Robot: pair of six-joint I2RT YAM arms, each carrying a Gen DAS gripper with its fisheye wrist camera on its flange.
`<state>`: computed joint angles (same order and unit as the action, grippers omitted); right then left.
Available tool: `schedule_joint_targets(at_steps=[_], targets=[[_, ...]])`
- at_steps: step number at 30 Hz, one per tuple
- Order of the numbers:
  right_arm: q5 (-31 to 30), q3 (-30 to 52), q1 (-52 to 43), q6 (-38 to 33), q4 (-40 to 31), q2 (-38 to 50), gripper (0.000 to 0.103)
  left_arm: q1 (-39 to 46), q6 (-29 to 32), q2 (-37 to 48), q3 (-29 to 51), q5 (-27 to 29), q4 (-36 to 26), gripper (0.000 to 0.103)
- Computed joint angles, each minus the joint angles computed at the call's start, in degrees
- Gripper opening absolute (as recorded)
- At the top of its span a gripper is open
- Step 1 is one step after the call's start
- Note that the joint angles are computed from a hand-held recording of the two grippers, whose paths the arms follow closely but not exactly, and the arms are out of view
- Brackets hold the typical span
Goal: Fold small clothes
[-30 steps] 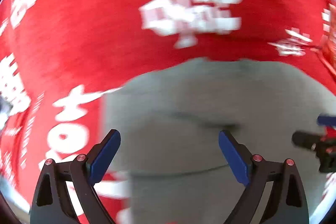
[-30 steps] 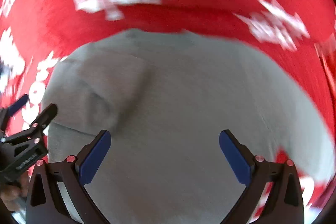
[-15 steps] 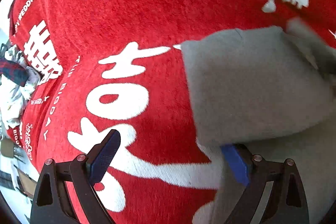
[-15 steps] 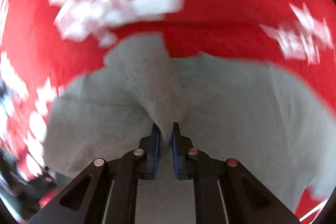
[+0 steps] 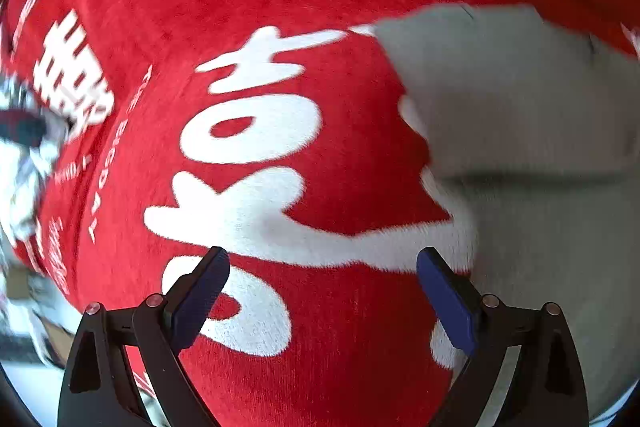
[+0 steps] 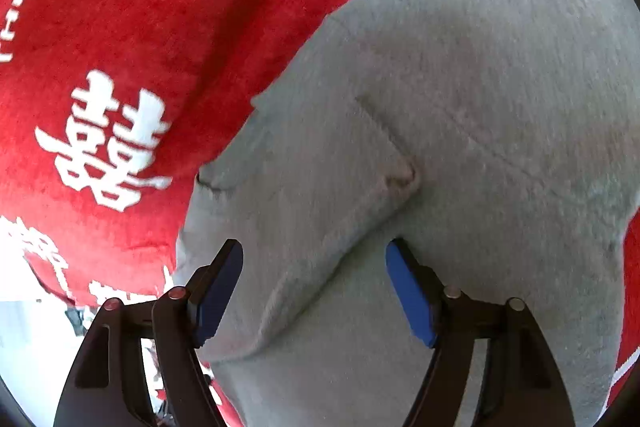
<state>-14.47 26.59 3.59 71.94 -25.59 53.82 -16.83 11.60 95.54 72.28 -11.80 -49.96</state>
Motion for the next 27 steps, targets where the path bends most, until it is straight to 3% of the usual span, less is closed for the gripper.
schedule_joint_targets(at_steps=[4,7,10,11,12,13,14,17,21,25,27], targets=[[0.97,1.92,0.19,-1.87,0.92,5.36,0.074,1.36,-7.86,9.66,12.79,7.48,-4.08,0.095],[0.41,1.67,0.52,-1.09,2.03,6.26,0.074,0.38,-9.65,18.81,22.67,13.16,-7.18,0.095],[-0.37,0.30,-0.12,0.19,3.78,5.74,0.072,-1.68,-9.36,27.87,31.51,15.10,-11.22,0.095],[-0.21,0.88,-0.12,-0.07,3.26,6.43,0.060,-2.36,-9.37,28.46,31.98,14.40,-10.37,0.091],[-0.06,1.93,-0.11,-0.94,2.43,7.67,0.045,-2.62,-8.77,28.63,32.59,15.76,-9.84,0.078],[-0.24,3.71,-0.05,-2.63,1.37,10.19,0.007,-2.50,-7.93,28.97,33.74,18.42,-10.52,0.041],[-0.72,5.15,-0.04,-4.02,1.03,12.16,0.009,-2.28,-7.31,29.49,35.41,21.14,-11.71,0.012],[-1.06,6.70,0.15,-8.55,3.94,10.68,0.009,-1.72,-6.35,27.32,34.77,22.24,-10.42,0.010],[3.85,9.44,1.40,-16.23,-2.77,11.47,0.009,1.23,-7.40,26.99,32.37,23.90,-9.32,0.010],[6.92,6.47,2.46,-16.00,-10.04,9.73,0.009,2.15,-7.19,26.58,29.51,24.72,-6.53,0.010],[8.47,4.30,4.00,-13.40,-12.29,4.81,0.009,1.89,-7.20,26.10,29.10,24.01,-6.32,0.011]])
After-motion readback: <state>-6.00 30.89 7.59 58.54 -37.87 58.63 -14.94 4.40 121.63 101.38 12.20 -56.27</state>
